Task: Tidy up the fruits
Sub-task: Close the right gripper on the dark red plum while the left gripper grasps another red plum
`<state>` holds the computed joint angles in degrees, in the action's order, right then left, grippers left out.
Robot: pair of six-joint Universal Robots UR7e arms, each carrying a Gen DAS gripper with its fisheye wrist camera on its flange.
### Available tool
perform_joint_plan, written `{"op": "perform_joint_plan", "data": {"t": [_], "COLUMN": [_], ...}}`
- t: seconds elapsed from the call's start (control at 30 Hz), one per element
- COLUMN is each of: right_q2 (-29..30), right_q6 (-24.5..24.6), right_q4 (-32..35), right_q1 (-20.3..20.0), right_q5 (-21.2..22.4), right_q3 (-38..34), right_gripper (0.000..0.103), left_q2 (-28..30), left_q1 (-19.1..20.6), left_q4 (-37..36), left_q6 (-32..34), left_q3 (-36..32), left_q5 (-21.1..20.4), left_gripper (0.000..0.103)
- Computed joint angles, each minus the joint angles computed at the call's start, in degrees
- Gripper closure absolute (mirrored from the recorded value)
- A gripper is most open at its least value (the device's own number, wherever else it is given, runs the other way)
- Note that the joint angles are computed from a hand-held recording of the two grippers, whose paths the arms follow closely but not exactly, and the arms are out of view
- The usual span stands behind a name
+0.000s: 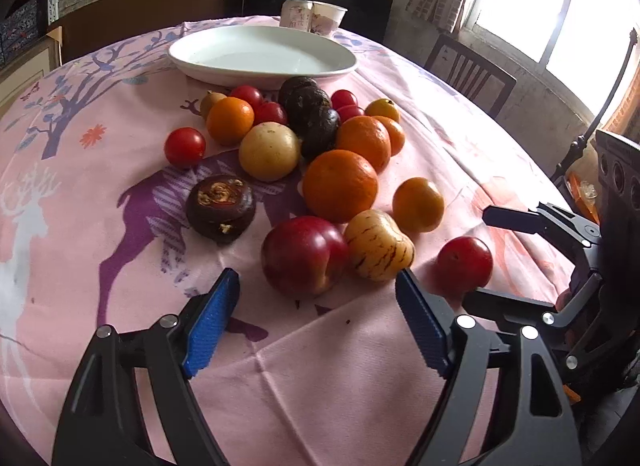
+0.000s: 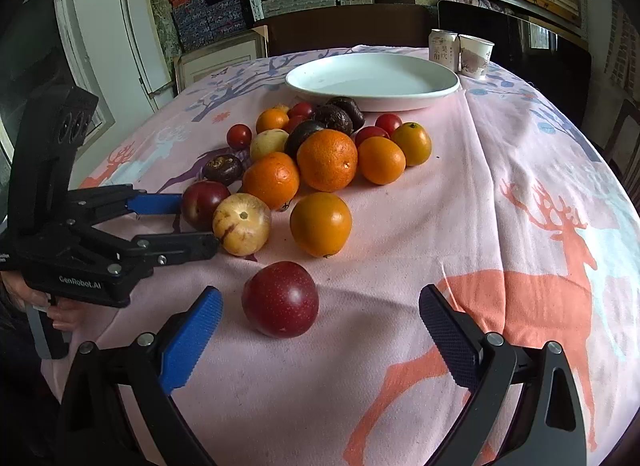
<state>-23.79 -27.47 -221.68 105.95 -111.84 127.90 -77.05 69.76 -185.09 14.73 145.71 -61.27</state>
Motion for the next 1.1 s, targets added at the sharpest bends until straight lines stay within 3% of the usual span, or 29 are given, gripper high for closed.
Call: {"op": "perform_joint_plan", "data": {"t": [0.07, 0.17, 0.23, 0.27, 0.37, 0.47, 0.6, 0.8, 0.97, 1.03, 1.07, 1.1], "right_q2": [0.1, 0.1, -0.4, -0.2, 0.0, 0.2, 0.7, -0.8, -1.8, -2.0, -2.2, -2.3], "right_q6": [-0.6, 0.7, 0.9, 1.2, 0.7, 0.6, -0.7, -0.2, -1.0, -0.7, -0.5, -0.5], "right_q4": [0.8, 4.7, 5.5, 5.0, 4.4, 3.4, 1.0, -1.6, -3.1, -3.4, -3.3, -3.3], "right_q1": [0.2, 0.9, 0.9, 1.1, 0.9, 1.2, 2.0, 0.6, 1.0, 0.9, 0.7, 0.5], "right_q5": [0.1, -1.2, 1.2, 1.0, 2.1, 1.5, -1.0, 0.6, 0.3, 0.2, 0.5, 0.7], "right_q3": [-0.2, -1.4, -0.9, -0.9, -0.5, -0.3, -0.2, 1.7, 2.4, 2.4, 2.6, 2.7], "right_gripper": [0.011, 0.044, 0.065, 0.065, 0.065, 0.065, 0.065, 0.065, 0.065, 0.064, 0.064, 0.064], "left_q2": [0.4, 1.1, 1.1, 1.4, 0.0, -0.1, -0.3, -2.7, -6.1, -3.4, -1.8, -0.7], "left_q1": [-0.8, -0.9, -1.1, -1.6, 0.3, 0.4, -1.0, -4.2, -9.0, -10.9, -11.1, -10.7], "left_q4": [-1.3, -0.9, -1.9, -3.6, -0.8, 0.4, -3.1, -8.1, -10.9, -13.6, -14.2, -14.8], "left_q6": [2.1, 2.7, 2.0, 1.5, 1.2, 0.9, 3.6, 5.3, 7.9, 6.4, 5.6, 5.2], "left_q3": [0.6, 0.2, 0.5, 1.0, -0.2, -0.4, 1.3, 4.7, 8.1, 8.6, 8.3, 8.0], "left_q5": [-0.9, -1.7, -1.4, 0.5, -1.7, -1.1, -0.9, -1.5, -1.0, 4.1, 6.4, 7.7], "left_gripper": [0.039, 0.047, 0.056, 0.076, 0.081, 0.082, 0.083, 0.091, 0.090, 0.071, 0.046, 0.039]}}
